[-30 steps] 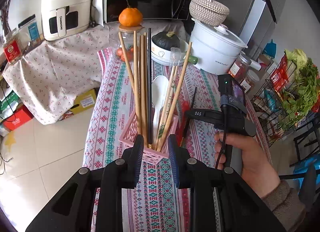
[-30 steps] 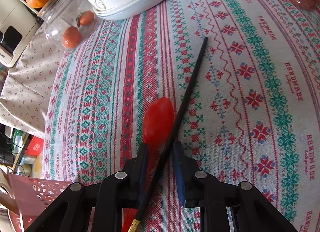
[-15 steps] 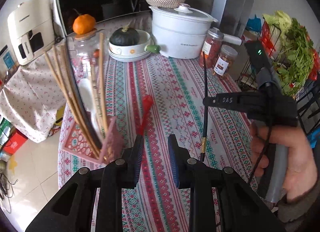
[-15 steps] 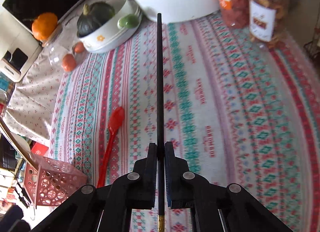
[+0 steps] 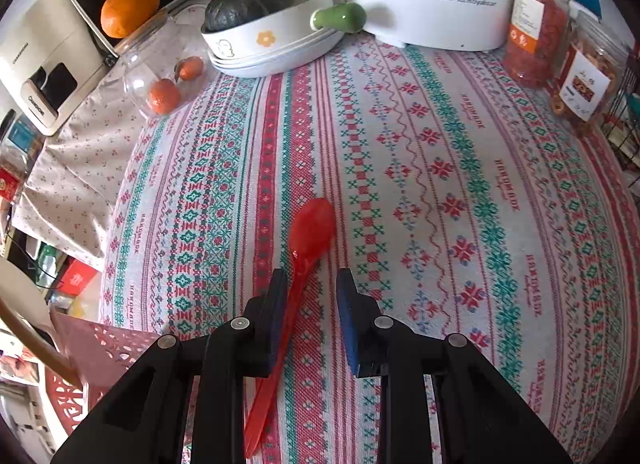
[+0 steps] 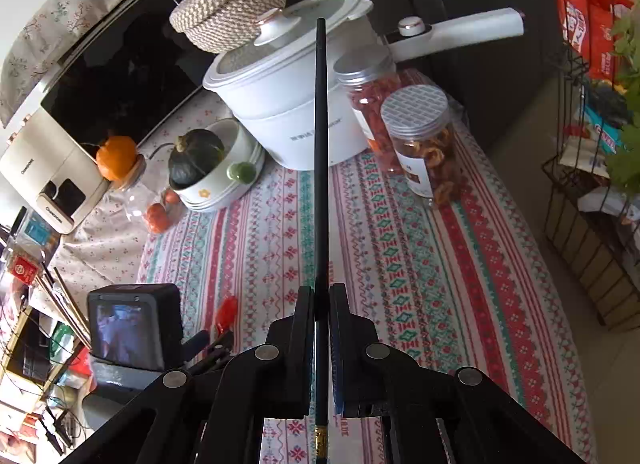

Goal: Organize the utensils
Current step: 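Grasp the red plastic spoon with the left tool and lift it while the right tool holds its chopstick, then lower the red spoon into the pink basket with the left tool while the right tool drops its chopstick in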

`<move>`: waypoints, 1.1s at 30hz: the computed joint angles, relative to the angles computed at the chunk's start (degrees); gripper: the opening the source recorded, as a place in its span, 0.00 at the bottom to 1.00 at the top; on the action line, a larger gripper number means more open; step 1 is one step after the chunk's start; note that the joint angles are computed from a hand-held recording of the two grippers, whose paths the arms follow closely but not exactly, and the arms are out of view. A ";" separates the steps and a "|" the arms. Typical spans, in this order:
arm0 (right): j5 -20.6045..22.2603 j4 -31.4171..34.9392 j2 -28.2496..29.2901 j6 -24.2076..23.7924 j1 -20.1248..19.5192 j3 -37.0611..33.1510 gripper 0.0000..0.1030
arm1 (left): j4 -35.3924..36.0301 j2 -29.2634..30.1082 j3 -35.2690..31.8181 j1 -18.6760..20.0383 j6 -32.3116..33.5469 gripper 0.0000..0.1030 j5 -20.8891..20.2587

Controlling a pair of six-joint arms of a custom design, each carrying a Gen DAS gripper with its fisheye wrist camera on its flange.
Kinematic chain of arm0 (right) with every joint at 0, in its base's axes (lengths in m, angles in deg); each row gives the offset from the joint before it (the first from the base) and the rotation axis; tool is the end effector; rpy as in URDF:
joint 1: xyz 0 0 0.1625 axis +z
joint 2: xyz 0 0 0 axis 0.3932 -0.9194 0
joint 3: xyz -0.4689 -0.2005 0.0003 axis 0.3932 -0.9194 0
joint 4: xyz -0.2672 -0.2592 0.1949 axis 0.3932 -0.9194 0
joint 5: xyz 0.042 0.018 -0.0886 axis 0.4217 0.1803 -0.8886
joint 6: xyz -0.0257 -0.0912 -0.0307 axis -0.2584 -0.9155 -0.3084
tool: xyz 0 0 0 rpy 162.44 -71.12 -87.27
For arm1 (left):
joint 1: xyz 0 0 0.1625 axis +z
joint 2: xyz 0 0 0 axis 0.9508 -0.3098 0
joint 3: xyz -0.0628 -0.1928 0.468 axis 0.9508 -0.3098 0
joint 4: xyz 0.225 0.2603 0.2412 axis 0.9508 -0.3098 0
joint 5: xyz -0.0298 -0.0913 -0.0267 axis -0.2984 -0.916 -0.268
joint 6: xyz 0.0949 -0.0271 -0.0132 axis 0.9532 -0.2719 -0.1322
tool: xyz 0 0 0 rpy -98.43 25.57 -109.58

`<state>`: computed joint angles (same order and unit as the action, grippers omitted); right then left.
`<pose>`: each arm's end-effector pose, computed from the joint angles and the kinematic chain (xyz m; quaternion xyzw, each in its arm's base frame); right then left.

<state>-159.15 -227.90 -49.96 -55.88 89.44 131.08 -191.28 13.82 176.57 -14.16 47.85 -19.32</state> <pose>0.3520 -0.6166 0.2116 0.0664 -0.9401 0.2971 0.1533 -0.1652 -0.6785 0.2048 0.0678 0.8465 -0.1825 0.4955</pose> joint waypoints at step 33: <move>2.65 -6.75 1.56 -5.07 1.65 -0.42 0.05 | -44.37 -19.29 19.44 -8.62 21.75 0.04 -26.64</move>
